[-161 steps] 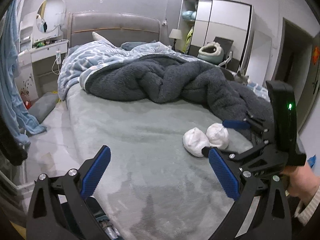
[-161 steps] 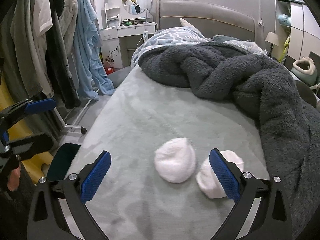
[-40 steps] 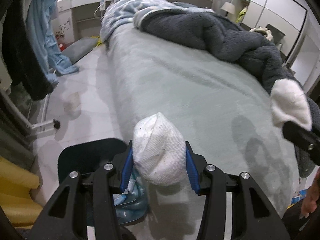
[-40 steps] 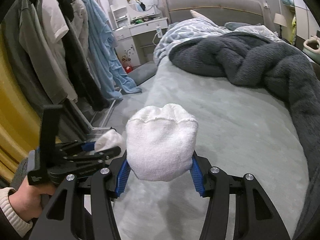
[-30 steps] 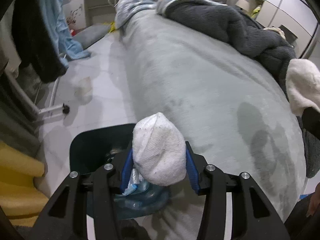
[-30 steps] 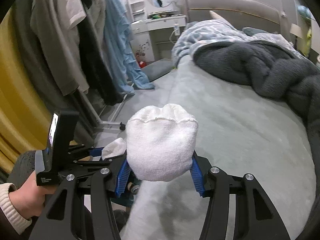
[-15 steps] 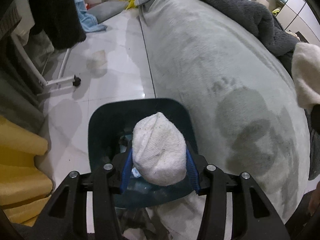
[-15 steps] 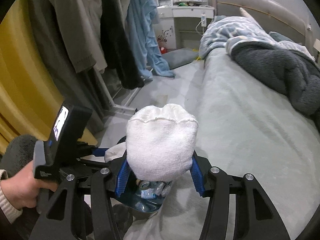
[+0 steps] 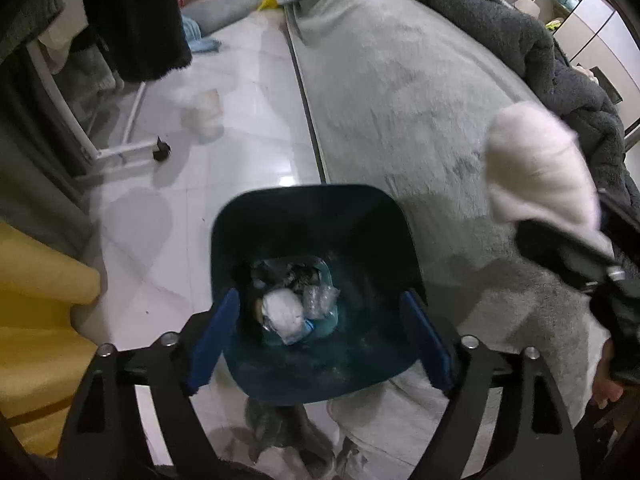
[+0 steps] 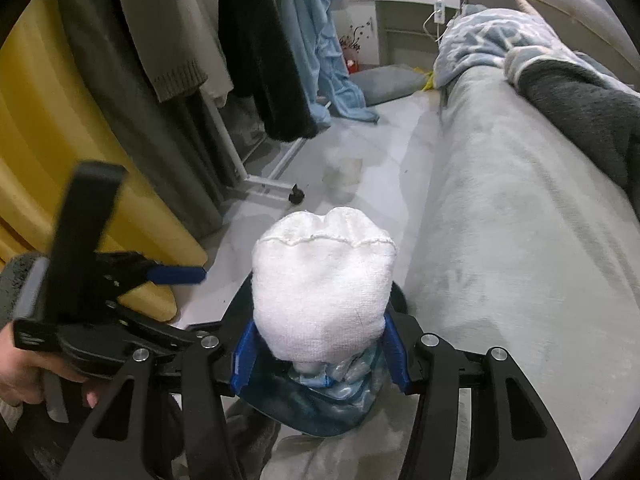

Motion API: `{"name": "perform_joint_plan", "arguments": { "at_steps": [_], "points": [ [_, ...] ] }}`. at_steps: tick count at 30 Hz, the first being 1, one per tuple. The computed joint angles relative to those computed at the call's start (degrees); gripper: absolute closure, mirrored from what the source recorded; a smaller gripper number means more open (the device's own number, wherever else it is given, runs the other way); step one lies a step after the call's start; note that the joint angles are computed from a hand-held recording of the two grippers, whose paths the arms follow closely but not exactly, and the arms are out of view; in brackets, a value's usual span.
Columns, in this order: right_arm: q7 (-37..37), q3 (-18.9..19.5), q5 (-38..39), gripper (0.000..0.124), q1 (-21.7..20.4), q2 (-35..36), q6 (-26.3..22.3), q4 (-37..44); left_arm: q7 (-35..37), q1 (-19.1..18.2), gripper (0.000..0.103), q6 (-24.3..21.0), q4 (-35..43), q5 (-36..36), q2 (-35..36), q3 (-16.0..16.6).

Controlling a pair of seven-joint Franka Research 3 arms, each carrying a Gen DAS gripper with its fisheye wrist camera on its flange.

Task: Collect trash

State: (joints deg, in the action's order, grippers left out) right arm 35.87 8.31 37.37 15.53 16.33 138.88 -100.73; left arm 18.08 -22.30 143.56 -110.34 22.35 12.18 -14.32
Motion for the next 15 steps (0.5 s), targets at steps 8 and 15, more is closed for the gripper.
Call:
{"name": "perform_joint_plan", "arguments": {
  "at_steps": [8, 15],
  "points": [
    [4.0, -0.3, -3.8, 0.070, 1.1, 2.9, 0.3, 3.1, -5.4, 0.2, 0.006, 0.6, -4.2, 6.6, -4.5, 1.0],
    [7.7, -0.6, -6.9, 0.068, 1.5, 4.6, 0.1, 3.9, -9.5, 1.5, 0.006, 2.5, -7.7, 11.6, -7.7, 0.7]
  ]
}}
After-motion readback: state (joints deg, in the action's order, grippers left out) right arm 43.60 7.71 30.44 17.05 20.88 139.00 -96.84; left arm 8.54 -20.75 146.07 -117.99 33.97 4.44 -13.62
